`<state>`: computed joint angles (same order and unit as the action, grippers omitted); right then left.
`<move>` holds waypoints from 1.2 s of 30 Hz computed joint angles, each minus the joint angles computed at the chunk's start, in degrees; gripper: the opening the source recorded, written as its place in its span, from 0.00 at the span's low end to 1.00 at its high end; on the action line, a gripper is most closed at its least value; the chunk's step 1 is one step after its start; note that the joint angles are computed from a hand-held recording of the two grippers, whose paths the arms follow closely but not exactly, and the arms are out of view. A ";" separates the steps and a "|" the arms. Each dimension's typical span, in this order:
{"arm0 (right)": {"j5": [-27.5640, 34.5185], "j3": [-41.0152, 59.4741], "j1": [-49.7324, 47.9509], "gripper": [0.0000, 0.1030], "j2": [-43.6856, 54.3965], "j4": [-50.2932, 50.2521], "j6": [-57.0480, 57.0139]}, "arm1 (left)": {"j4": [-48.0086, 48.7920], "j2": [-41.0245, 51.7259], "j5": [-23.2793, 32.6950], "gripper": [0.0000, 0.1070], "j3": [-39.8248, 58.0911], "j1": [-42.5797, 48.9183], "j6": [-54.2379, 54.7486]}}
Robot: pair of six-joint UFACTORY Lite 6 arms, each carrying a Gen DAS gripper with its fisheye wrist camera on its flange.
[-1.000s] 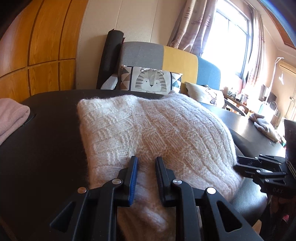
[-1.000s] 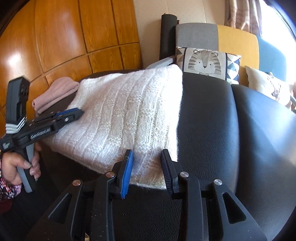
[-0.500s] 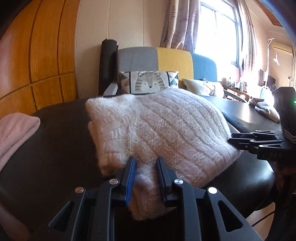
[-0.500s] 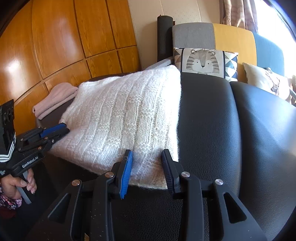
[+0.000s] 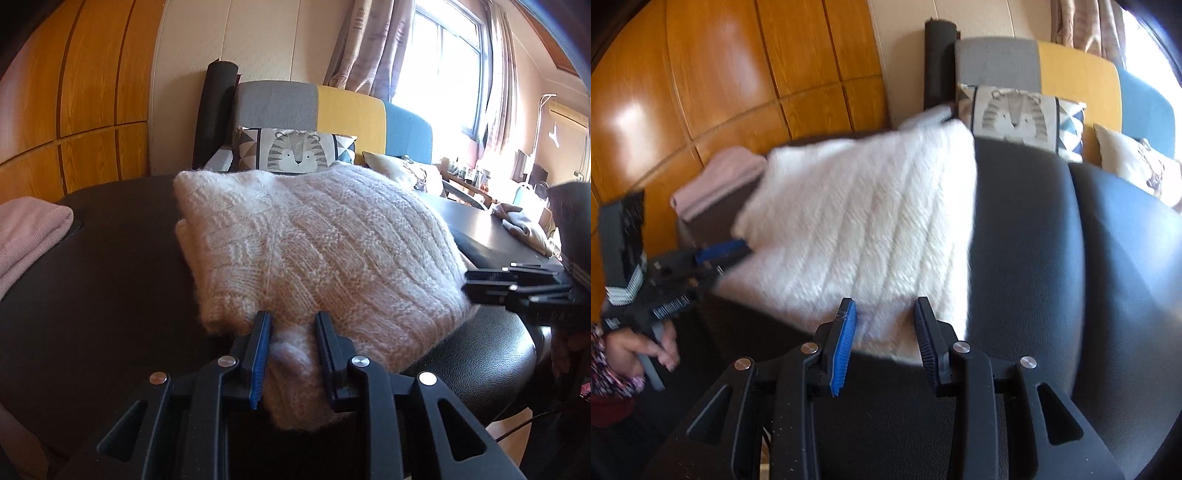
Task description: Fold clothes
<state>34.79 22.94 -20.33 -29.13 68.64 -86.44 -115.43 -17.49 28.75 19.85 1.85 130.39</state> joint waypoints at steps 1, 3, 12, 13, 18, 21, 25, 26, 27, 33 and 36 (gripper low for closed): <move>1.16 -0.43 -1.32 0.32 -0.16 0.39 -1.04 | 0.09 0.26 0.29 0.24 0.09 0.18 -0.05; 3.59 0.66 -2.84 0.33 0.21 -1.34 0.39 | 0.23 0.59 0.67 0.24 0.22 0.39 -0.24; 8.61 22.51 -3.84 0.33 17.68 5.88 3.97 | -1.14 -0.16 0.20 0.24 -0.47 -0.14 0.91; 7.94 25.77 -2.29 0.33 20.57 5.91 5.37 | -1.19 -0.25 0.20 0.24 -0.55 -0.18 0.92; 3.53 39.67 5.79 0.33 33.05 -2.21 15.80 | -0.35 0.27 0.64 0.24 -0.07 0.26 0.18; -1.64 43.17 9.32 0.33 36.92 -9.14 22.23 | 0.21 0.68 1.10 0.24 0.24 0.58 -0.29; -4.22 40.17 9.25 0.32 37.18 -4.33 17.74 | 0.41 1.80 2.11 0.24 0.77 1.03 -0.38; -4.53 38.93 8.89 0.32 36.90 -1.80 15.10 | 0.48 2.19 2.54 0.24 0.90 1.30 -0.31; -4.62 37.48 8.50 0.32 36.37 1.14 12.09 | 0.49 2.46 2.79 0.24 1.01 1.42 -0.31; 5.97 34.43 1.78 0.38 33.83 8.38 9.03 | 16.64 4.77 10.52 0.24 5.58 8.58 -17.13; 11.04 31.80 -3.42 0.59 30.04 9.43 10.83 | 25.17 7.98 19.07 0.24 9.99 14.91 -27.60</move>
<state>45.83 54.74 -23.75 0.91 78.07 -75.61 -90.27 -9.51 47.82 29.84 16.76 102.80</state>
